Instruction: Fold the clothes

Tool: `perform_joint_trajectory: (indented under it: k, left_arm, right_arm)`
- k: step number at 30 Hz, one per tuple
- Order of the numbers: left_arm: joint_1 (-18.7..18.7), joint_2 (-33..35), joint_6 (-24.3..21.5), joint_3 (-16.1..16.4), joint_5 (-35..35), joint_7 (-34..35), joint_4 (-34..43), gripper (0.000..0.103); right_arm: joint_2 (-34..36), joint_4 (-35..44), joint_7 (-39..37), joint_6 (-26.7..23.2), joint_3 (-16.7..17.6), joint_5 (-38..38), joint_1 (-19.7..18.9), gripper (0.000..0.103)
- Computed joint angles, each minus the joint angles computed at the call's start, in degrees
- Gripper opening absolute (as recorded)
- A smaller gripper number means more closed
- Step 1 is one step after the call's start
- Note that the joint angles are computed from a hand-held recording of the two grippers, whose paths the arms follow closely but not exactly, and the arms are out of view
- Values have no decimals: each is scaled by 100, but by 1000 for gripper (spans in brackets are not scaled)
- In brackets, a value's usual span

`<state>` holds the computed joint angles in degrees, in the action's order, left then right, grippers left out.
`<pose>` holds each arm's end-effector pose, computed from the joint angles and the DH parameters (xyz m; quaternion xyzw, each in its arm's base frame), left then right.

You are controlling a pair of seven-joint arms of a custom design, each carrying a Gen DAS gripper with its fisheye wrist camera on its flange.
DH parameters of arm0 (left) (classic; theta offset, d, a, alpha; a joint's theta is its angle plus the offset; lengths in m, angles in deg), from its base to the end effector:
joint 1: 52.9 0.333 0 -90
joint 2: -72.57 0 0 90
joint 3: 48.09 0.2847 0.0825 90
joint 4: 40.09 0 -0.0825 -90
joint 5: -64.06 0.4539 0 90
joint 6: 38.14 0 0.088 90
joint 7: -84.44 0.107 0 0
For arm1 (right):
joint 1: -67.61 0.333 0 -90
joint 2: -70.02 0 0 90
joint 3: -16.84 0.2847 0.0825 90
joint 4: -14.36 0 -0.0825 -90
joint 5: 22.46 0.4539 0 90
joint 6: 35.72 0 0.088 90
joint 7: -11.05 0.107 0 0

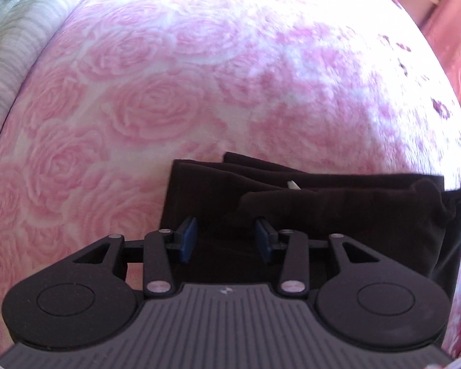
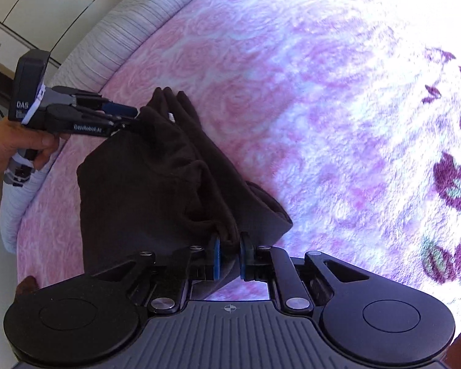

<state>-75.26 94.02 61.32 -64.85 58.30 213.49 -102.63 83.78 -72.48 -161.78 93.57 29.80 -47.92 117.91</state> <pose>0.5909 -0.4339 0.6282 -0.1194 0.9774 -0.1721 0.0291 0.3561 0.6457 0.5419 -0.5195 0.7991 -0.0014 0.3025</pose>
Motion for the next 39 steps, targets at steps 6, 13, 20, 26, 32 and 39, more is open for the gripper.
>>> perform_joint_trajectory:
  k: [6, 13, 20, 26, 32, 39]
  left_arm:
    - [-253, 577, 225, 45, 260, -331, 392, 37]
    - [-317, 746, 126, 49, 385, -245, 683, 39]
    - [161, -443, 47, 15, -217, -249, -420, 35]
    - [276, -1321, 258, 1, -446, -187, -1805, 36]
    - [256, -1374, 474, 20, -419, -316, -2016, 40]
    - [329, -1745, 589, 77, -471, -421, -2177, 36]
  right_arm:
    - [251, 228, -213, -222, -44, 59, 11, 8]
    - [290, 224, -347, -267, -77, 166, 23, 9]
    - [336, 618, -824, -906, -40, 197, 131, 9]
    - [345, 600, -792, -705, -94, 104, 156, 14]
    - [350, 514, -854, -426, -147, 2, 110, 25]
    - [572, 880, -1170, -148, -197, -253, 114, 45]
